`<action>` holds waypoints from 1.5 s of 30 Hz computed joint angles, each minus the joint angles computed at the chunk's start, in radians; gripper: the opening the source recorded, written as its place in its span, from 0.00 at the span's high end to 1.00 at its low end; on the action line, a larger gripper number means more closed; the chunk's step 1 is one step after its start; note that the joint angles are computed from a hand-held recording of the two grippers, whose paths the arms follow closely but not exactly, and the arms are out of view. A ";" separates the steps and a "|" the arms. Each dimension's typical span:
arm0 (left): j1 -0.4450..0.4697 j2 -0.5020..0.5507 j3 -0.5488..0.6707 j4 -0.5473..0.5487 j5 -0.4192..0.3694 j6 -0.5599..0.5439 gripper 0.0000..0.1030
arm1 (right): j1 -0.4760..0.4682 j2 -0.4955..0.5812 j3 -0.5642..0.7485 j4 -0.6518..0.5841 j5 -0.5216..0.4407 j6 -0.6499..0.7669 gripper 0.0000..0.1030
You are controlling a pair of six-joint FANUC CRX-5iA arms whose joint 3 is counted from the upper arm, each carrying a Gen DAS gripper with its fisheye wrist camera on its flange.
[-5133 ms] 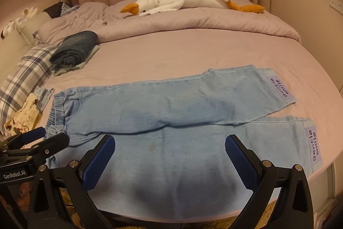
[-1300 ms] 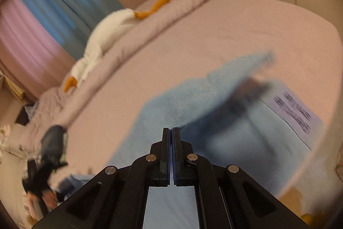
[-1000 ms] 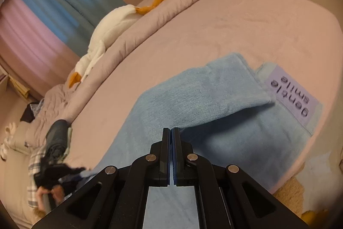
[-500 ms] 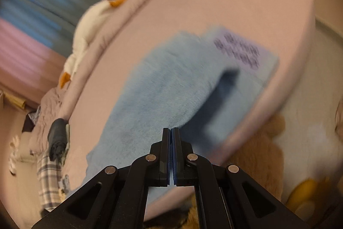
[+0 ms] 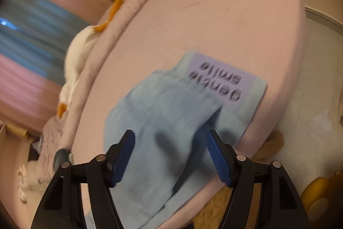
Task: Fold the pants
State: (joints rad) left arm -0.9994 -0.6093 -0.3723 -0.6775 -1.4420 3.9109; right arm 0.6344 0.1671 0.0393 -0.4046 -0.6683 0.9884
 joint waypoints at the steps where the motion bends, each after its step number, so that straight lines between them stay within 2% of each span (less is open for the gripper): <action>1: 0.036 -0.008 -0.011 0.019 0.014 -0.019 0.46 | -0.006 0.013 0.013 -0.008 -0.007 0.002 0.35; 2: 0.042 -0.018 -0.022 0.012 0.022 -0.016 0.55 | -0.015 0.029 0.035 -0.028 -0.019 0.018 0.49; 3: 0.050 -0.038 -0.035 0.017 0.034 -0.030 0.78 | -0.016 0.041 0.050 -0.029 -0.030 0.020 0.64; 4: 0.093 -0.067 -0.052 0.047 0.062 -0.093 0.91 | -0.010 0.058 0.069 -0.003 -0.049 0.005 0.73; 5: 0.131 -0.082 -0.062 0.076 0.083 -0.134 0.91 | -0.007 0.077 0.097 0.007 -0.071 -0.001 0.79; 8: 0.123 -0.084 -0.039 0.039 0.068 -0.144 0.91 | 0.021 0.102 0.153 0.067 -0.072 -0.018 0.83; 10: 0.184 -0.101 -0.020 0.046 0.077 -0.233 0.91 | 0.024 0.133 0.235 0.042 -0.071 0.040 0.83; 12: 0.176 -0.099 0.015 0.007 0.053 -0.270 0.92 | 0.014 0.187 0.379 -0.047 -0.090 0.132 0.84; 13: 0.149 -0.094 0.033 -0.022 0.034 -0.263 0.92 | 0.012 0.206 0.434 -0.067 -0.089 0.160 0.84; 15: 0.018 -0.078 0.082 -0.129 -0.046 -0.214 0.91 | 0.010 0.194 0.473 -0.113 -0.040 0.216 0.84; 17: -0.120 -0.051 0.109 -0.212 -0.138 -0.145 0.91 | -0.005 0.122 0.427 -0.209 0.054 0.338 0.84; 18: -0.159 -0.045 0.108 -0.213 -0.163 -0.116 0.91 | -0.002 0.087 0.383 -0.196 0.096 0.342 0.84; 19: -0.164 -0.046 0.097 -0.197 -0.158 -0.100 0.91 | 0.006 0.046 0.316 -0.130 0.136 0.294 0.84; 20: -0.146 -0.055 0.068 -0.142 -0.123 -0.082 0.90 | 0.011 0.020 0.259 -0.052 0.140 0.212 0.84; 21: -0.108 -0.066 0.031 -0.077 -0.065 -0.081 0.90 | 0.003 0.008 0.217 -0.027 0.114 0.163 0.84; 23: 0.005 -0.077 -0.034 0.067 0.042 -0.144 0.89 | -0.006 0.007 0.154 0.013 0.067 0.100 0.84; 25: 0.118 -0.082 -0.096 0.206 0.134 -0.217 0.89 | 0.020 0.039 0.093 0.198 -0.033 -0.070 0.84; 26: 0.157 -0.081 -0.117 0.252 0.158 -0.241 0.89 | 0.022 0.063 0.083 0.245 -0.102 -0.129 0.84; 27: 0.162 -0.070 -0.118 0.258 0.154 -0.237 0.88 | 0.017 0.073 0.073 0.240 -0.123 -0.146 0.84; 28: 0.142 -0.054 -0.106 0.237 0.139 -0.215 0.88 | -0.001 0.070 0.056 0.184 -0.112 -0.128 0.84; 30: 0.159 -0.046 -0.091 0.245 0.128 -0.241 0.88 | -0.020 0.046 0.029 0.122 -0.072 -0.109 0.84; 32: 0.143 -0.019 -0.060 0.233 0.095 -0.261 0.88 | -0.010 0.017 0.007 0.138 -0.044 -0.105 0.84; 34: 0.147 0.000 -0.053 0.246 0.080 -0.274 0.84 | 0.018 -0.005 -0.014 0.204 -0.017 -0.123 0.84; 36: 0.170 0.002 -0.069 0.267 0.092 -0.284 0.84 | 0.033 0.005 -0.023 0.257 -0.030 -0.165 0.84; 38: 0.206 -0.012 -0.081 0.284 0.104 -0.305 0.84 | 0.001 0.043 0.011 0.210 -0.082 -0.161 0.84; 40: 0.221 -0.024 -0.081 0.295 0.100 -0.328 0.83 | -0.020 0.071 0.041 0.146 -0.094 -0.142 0.83; 42: 0.226 -0.026 -0.074 0.300 0.088 -0.341 0.83 | -0.040 0.058 0.040 0.104 -0.083 -0.108 0.72; 44: 0.236 -0.031 -0.081 0.308 0.094 -0.342 0.83 | -0.020 0.031 0.000 0.225 -0.051 -0.200 0.59; 45: 0.233 -0.031 -0.080 0.308 0.091 -0.335 0.83 | -0.010 0.015 -0.029 0.293 -0.027 -0.256 0.56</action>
